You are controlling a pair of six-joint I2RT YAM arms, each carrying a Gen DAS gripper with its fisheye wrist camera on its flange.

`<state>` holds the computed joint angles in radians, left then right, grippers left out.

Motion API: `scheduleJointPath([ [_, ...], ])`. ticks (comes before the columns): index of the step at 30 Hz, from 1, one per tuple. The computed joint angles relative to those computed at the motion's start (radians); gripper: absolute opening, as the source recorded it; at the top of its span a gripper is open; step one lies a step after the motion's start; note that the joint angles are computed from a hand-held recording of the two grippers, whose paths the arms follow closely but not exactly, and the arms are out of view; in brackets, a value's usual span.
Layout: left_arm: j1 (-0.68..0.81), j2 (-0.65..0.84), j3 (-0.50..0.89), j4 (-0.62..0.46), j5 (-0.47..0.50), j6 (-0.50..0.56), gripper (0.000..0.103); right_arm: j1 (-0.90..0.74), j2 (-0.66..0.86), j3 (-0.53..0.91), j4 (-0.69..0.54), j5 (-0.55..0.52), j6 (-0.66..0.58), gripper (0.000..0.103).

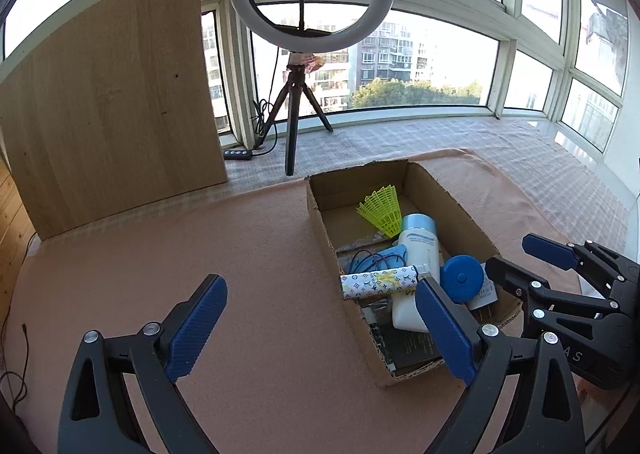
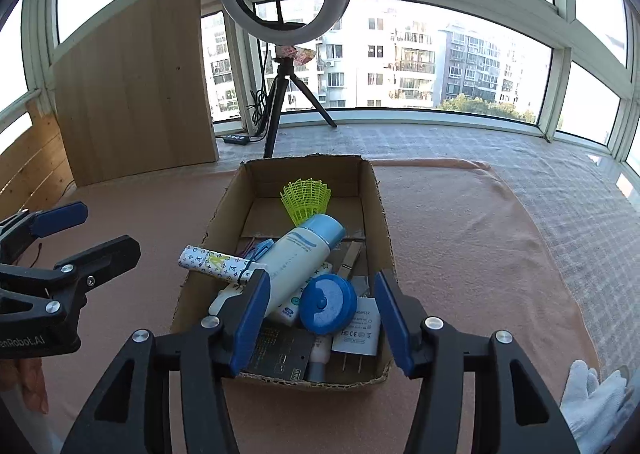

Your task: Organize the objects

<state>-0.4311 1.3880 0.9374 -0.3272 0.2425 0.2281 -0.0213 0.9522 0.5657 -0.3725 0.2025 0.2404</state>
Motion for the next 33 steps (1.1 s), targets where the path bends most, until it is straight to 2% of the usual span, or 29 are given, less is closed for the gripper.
scheduleJointPath([
  [1,0.037,-0.008,-0.004,-0.003,0.017,0.013,0.102,0.030,0.001,0.004,-0.007,0.035,0.022,0.055],
  [5,0.207,-0.021,-0.012,-0.025,0.098,0.096,0.103,0.177,0.056,0.043,-0.030,0.156,0.125,0.065],
  [10,0.439,0.063,0.062,-0.118,0.170,0.234,0.103,0.393,0.218,0.130,-0.021,0.241,0.260,0.066],
  [18,0.756,0.220,0.208,-0.208,0.261,0.409,0.103,0.670,0.533,0.347,0.001,0.288,0.371,0.067],
  [25,0.934,0.283,0.359,-0.335,0.330,0.508,0.103,0.789,0.653,0.523,-0.100,0.323,0.447,0.067],
  [33,1.036,0.332,0.536,-0.493,0.414,0.569,0.103,0.832,0.701,0.657,-0.216,0.351,0.492,0.070],
])
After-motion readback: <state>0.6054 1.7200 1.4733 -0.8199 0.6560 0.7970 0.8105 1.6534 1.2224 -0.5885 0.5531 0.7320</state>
